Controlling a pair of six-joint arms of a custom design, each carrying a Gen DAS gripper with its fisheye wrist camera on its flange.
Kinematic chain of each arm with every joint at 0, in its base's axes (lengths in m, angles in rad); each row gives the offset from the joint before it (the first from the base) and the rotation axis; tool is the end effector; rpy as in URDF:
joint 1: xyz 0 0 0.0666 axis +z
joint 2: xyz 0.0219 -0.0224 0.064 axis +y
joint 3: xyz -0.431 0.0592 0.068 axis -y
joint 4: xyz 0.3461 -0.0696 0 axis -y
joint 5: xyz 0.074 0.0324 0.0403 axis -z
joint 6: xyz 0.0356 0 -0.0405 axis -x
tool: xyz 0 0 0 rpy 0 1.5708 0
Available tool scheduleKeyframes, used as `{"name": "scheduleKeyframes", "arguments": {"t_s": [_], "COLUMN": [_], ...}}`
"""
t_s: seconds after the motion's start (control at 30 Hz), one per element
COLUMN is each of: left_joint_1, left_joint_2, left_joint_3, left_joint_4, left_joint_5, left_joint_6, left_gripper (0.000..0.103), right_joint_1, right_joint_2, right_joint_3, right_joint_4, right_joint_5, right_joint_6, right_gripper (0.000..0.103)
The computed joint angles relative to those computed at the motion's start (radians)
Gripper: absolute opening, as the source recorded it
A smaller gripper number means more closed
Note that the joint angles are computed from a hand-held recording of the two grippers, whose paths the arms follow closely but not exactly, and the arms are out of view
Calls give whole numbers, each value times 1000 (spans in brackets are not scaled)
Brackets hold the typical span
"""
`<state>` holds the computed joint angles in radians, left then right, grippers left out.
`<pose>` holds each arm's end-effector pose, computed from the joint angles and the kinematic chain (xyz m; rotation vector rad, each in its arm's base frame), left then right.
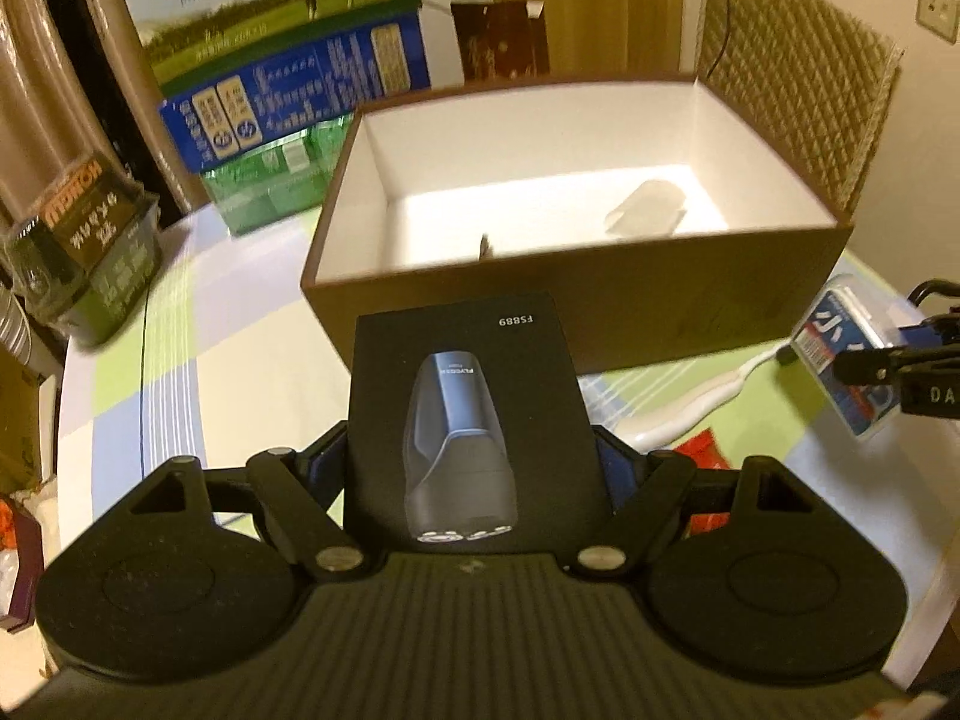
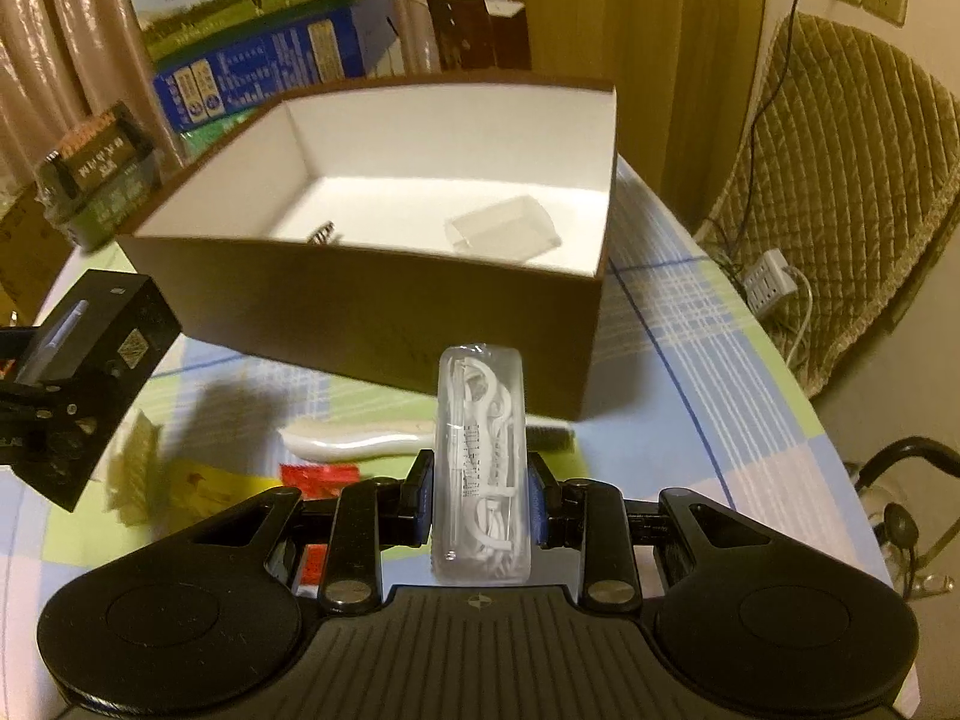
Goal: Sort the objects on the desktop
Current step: 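Carry the FLYCO box and floss case over the brown box with both tools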
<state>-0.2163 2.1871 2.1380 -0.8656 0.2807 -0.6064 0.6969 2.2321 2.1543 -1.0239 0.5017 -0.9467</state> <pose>0.7187 -0.1684 0.3401 1.0838 2.1908 -0.1773 0.5731 0.4568 0.3081 0.4567 2.4262 0.0013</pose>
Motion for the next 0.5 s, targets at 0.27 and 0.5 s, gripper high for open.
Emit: {"name": "scheduleKeyframes", "arguments": {"t_s": [0.27,0.5], "left_joint_1": [-13,-31], "left_joint_2": [6,51], "left_joint_3": [67,185], "left_joint_4": [-15,-49], "left_joint_5": [53,82], "left_joint_6": [27,48], "left_gripper": [79,79], "right_joint_1": [-10,-48], "right_joint_2": [-18,-17], "right_joint_3": [27,83], "right_joint_4": [53,99], "right_joint_5": [21,-30], "right_joint_6": [64,102], "right_gripper": [27,27]}}
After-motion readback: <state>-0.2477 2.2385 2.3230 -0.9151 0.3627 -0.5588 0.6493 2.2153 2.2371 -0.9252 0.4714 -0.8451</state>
